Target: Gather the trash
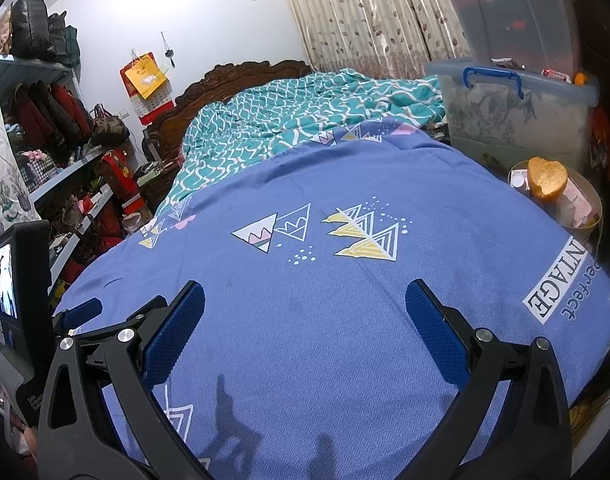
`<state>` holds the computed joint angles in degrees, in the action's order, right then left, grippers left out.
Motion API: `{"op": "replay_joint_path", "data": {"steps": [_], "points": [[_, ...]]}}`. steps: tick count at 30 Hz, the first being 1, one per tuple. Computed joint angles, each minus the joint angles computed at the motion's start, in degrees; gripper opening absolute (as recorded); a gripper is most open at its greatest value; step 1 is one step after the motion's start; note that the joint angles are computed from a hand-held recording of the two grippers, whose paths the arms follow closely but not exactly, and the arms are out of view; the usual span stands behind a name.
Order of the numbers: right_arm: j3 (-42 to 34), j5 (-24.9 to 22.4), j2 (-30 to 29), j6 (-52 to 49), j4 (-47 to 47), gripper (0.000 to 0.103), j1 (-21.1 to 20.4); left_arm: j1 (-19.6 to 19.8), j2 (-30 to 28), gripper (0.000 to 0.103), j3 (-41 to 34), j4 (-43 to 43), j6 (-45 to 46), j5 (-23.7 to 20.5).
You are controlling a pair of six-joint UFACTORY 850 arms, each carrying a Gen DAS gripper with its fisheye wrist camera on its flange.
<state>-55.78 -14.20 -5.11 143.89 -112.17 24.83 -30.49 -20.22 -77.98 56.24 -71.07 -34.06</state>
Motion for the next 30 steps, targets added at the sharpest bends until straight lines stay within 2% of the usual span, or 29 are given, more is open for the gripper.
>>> {"op": "replay_joint_path", "data": {"steps": [30], "points": [[0.05, -0.05, 0.00, -0.38, 0.52, 0.100, 0.16, 0.52, -0.72, 0.094, -0.96, -3.27, 1.90, 0.39]]}}
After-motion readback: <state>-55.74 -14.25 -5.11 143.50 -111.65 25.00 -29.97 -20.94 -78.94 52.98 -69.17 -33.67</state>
